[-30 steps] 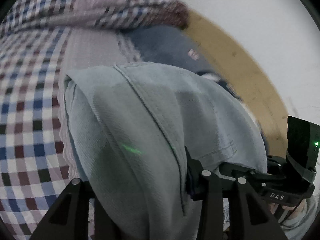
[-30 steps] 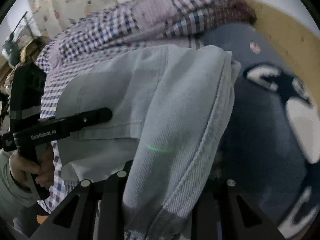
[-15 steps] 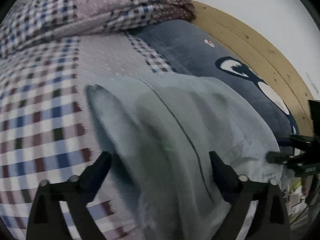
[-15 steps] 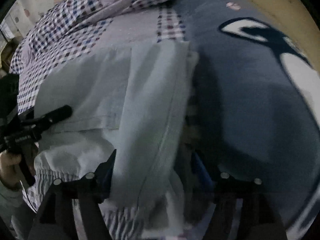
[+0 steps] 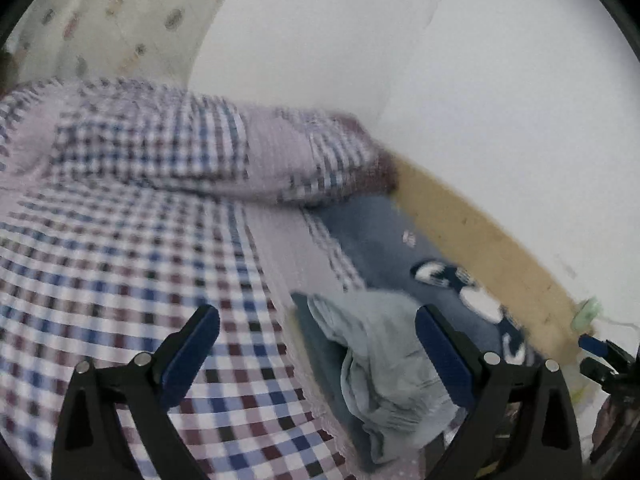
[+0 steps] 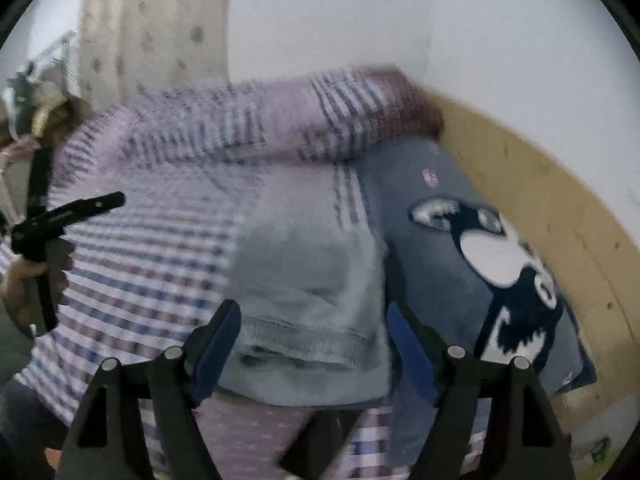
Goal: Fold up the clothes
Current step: 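Open both grippers and withdraw from the stacked sweatpants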
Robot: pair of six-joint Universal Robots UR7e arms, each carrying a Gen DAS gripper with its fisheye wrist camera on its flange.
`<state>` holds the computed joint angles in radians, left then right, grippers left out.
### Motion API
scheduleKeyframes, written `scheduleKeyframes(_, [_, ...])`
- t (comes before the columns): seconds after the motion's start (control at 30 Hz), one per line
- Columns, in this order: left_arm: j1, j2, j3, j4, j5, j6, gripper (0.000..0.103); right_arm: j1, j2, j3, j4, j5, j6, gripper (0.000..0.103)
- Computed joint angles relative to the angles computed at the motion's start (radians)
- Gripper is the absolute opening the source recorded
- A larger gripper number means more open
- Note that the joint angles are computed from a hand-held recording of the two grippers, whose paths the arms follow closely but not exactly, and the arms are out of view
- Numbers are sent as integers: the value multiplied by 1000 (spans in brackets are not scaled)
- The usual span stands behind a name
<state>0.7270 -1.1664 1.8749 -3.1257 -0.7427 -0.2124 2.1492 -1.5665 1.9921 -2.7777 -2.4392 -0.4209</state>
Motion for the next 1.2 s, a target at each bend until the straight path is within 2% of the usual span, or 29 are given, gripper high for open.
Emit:
scheduleKeyframes(0.17, [-196, -185, 178, -136, 184, 98, 103, 264, 49, 3, -122, -64, 37, 89])
scheduleKeyframes(0.33, [-418, -346, 295, -151, 372, 166, 103, 481, 183, -56, -291, -133, 16, 97])
scheduleKeyframes(0.47, [-545, -460, 354, 17, 492, 75, 103, 597, 295, -96, -454, -141, -18, 103])
scheduleKeyframes(0.53, [-599, -534, 378, 223, 546, -53, 103, 638, 351, -115, -530, -139, -39, 103])
scheduleKeyframes(0.63, [-667, -637, 426, 537, 638, -243, 103, 660, 425, -134, -577, -155, -19, 103])
scheduleKeyframes(0.73, [-676, -726, 456, 851, 688, -459, 103, 647, 495, -131, -615, -146, 34, 103])
scheduleKeyframes(0.87, [-640, -834, 449, 1270, 650, -793, 103, 563, 558, -88, -634, -69, 76, 103])
scheduleKeyframes(0.97, [-592, -861, 427, 1555, 632, -1033, 103, 489, 631, -75, -689, -43, 62, 103])
scheduleKeyframes(1.03, [-526, -857, 441, 1581, 635, -1086, 103, 444, 693, -82, -732, -52, 68, 103])
scheduleKeyframes(1.07, [-493, -853, 457, 1531, 636, -1064, 103, 420, 724, -86, -753, -53, 74, 103])
scheduleKeyframes(1.2, [-312, -781, 533, 1125, 626, -835, 103, 314, 851, -117, -810, -33, 114, 103])
